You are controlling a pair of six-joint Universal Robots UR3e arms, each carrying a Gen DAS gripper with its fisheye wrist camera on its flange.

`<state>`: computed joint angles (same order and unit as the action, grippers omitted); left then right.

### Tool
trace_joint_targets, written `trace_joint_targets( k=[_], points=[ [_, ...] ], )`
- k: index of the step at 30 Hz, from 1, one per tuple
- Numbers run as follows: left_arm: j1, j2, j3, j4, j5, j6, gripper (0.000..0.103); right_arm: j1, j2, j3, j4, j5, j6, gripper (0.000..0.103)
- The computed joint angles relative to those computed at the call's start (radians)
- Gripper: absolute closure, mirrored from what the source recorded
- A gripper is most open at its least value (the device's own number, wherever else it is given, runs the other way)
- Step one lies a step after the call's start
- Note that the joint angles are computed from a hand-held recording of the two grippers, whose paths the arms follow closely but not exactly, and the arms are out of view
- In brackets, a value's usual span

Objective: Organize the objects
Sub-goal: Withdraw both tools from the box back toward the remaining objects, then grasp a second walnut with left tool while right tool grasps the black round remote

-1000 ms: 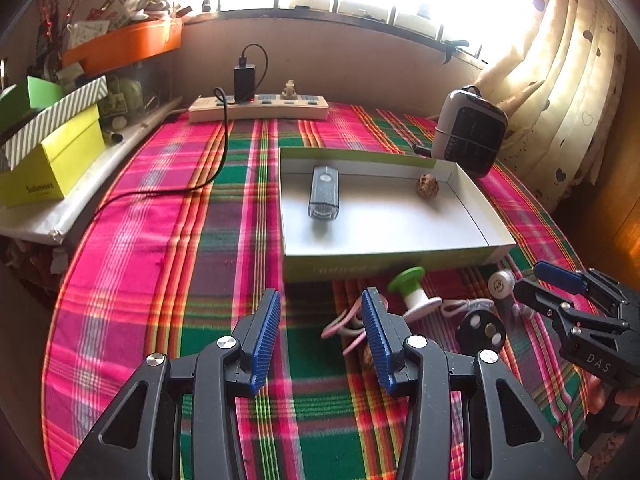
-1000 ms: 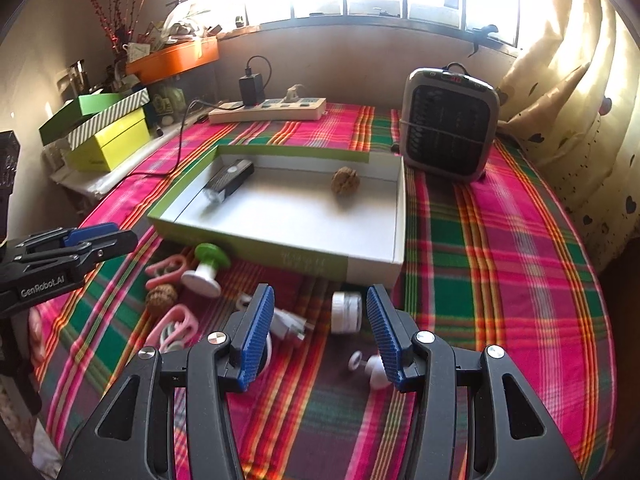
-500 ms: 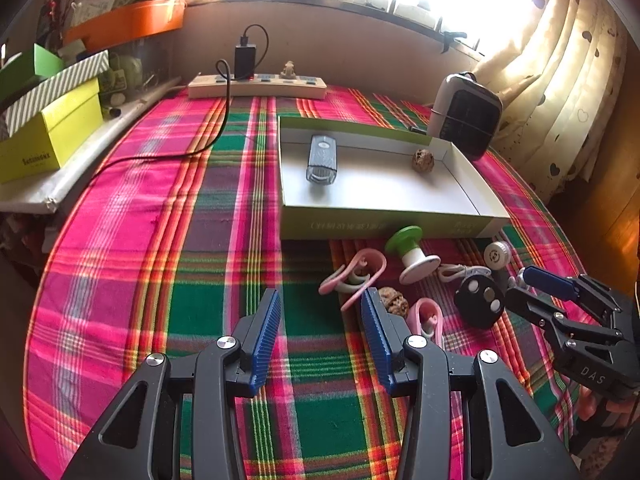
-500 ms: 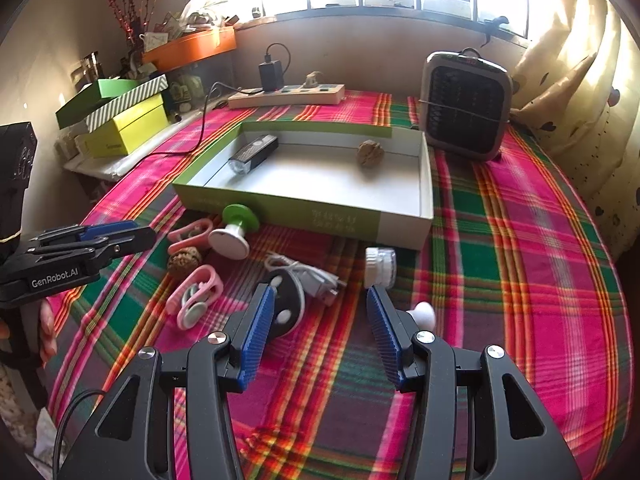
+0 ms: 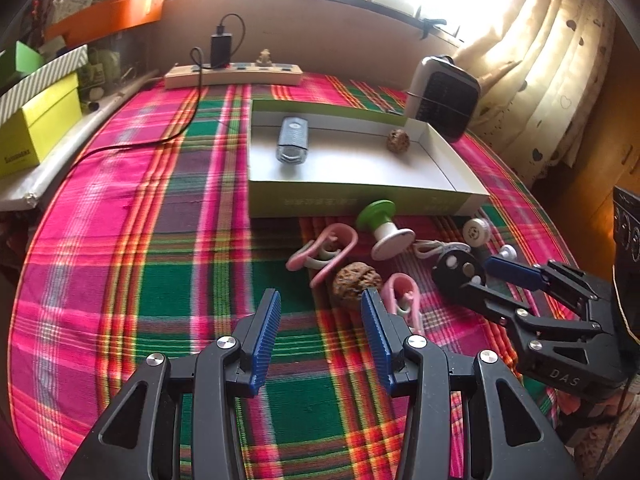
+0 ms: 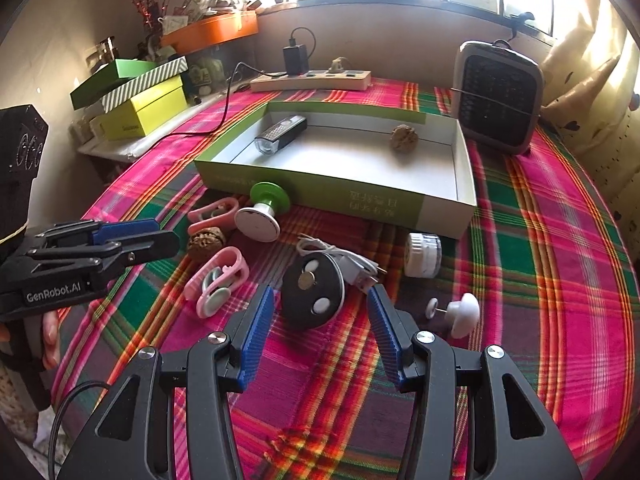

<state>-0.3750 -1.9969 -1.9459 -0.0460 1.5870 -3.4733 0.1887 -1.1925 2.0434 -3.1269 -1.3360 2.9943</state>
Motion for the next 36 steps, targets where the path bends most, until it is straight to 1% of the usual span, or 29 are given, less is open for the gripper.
trace_joint_targets(
  k=[4,10,12,14,26,33,36],
  points=[
    [-0.011,-0.020,0.032,-0.019,-0.003,0.008,0.062,0.005,0.007,-0.009,0.003,-0.002,0.000,0.053],
    [-0.019,-0.049,0.076,-0.052,-0.009,0.014,0.062,0.009,0.028,-0.040,0.029,-0.004,-0.007,0.066],
    [-0.017,-0.057,0.086,-0.057,-0.017,0.016,0.062,0.010,0.032,-0.046,0.034,-0.006,-0.008,0.067],
    [-0.018,-0.067,0.101,-0.064,-0.016,0.016,0.062,0.009,0.033,-0.049,0.040,-0.002,-0.010,0.073],
    [-0.014,-0.108,0.168,-0.102,-0.012,0.010,0.062,0.002,0.043,-0.077,0.068,0.019,-0.012,0.074],
    [-0.027,-0.120,0.195,-0.120,0.013,0.013,0.063,-0.008,0.047,-0.083,0.078,0.045,-0.004,0.074],
    [-0.024,-0.118,0.188,-0.112,0.008,0.007,0.065,-0.006,0.047,-0.082,0.075,0.043,-0.004,0.074]
  ],
)
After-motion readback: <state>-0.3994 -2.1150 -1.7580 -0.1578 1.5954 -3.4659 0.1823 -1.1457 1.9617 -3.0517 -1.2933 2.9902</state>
